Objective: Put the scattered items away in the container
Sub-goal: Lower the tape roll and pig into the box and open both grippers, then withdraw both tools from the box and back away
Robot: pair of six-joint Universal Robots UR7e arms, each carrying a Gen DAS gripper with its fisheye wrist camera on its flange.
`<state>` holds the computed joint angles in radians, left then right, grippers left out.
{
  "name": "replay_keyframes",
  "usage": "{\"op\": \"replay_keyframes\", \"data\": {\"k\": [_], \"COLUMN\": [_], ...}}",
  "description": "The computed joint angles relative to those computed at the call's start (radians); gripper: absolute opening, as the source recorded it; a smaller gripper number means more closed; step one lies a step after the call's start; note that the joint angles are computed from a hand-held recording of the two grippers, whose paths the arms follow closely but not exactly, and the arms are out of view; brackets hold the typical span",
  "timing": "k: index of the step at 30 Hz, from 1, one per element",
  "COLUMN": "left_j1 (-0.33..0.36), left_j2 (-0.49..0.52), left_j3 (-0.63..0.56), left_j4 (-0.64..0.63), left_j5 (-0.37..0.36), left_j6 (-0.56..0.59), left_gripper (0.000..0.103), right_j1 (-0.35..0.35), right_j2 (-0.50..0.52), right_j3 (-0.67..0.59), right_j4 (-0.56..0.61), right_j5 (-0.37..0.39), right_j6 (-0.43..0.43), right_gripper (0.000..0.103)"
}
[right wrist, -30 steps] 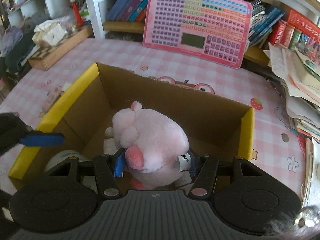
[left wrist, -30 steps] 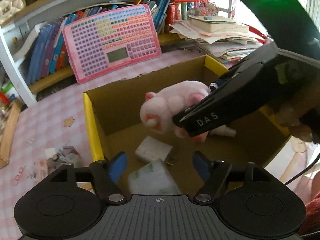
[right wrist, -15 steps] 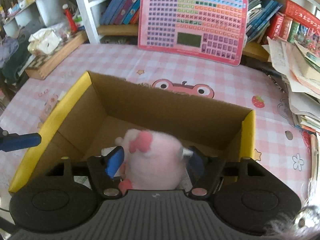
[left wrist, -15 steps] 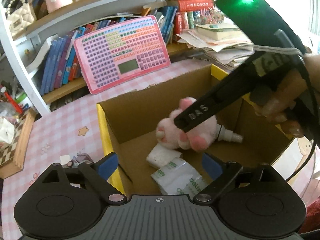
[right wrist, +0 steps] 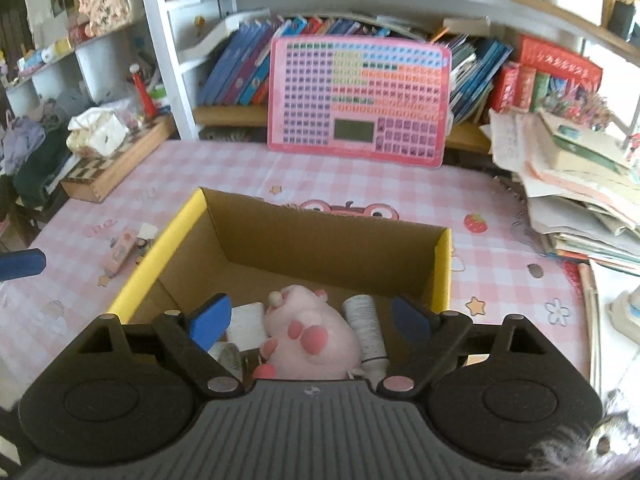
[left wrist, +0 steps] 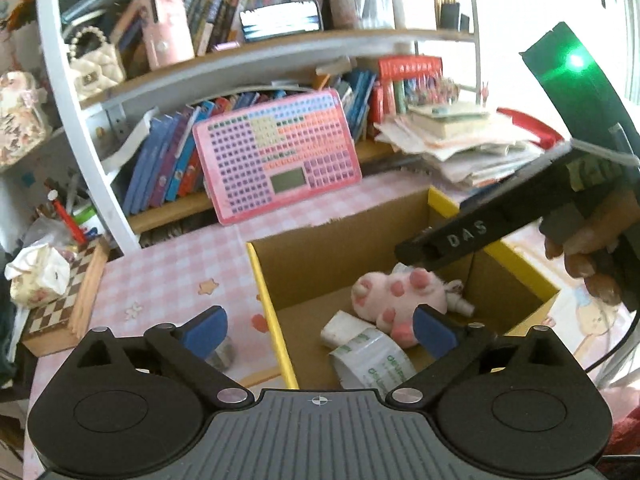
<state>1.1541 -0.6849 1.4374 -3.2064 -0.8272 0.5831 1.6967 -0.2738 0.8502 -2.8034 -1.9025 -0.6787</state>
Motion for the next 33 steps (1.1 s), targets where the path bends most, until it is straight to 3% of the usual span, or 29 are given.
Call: {"op": "replay_keyframes", "data": {"k": [11, 19, 33], "left_j1": [0.0, 0.011, 0.022], "left_j2": [-0.108, -0.208, -0.352], "left_j3": [0.163, 0.292, 0.448], "left_j4": [-0.053, -0.092, -0.032], "left_j5": [-0.082, -0.115, -0.141], "left_j6": [-0.002, -0.039, -0.066], "left_gripper": [0.101, 0.101, 0.101], "right_j1": [0.037, 0.058, 0.094], "right_j2": [-0.129, -0.169, -0.21], "right_j3": [0.32, 0.521, 0.751], "right_j4": [-0.326, -0.629, -0.833], "right_j5": [-0.056, -0.095, -0.24], "right_j6": [0.017, 0.037, 0.139], "right_gripper": [0.089, 0.089, 0.089]}}
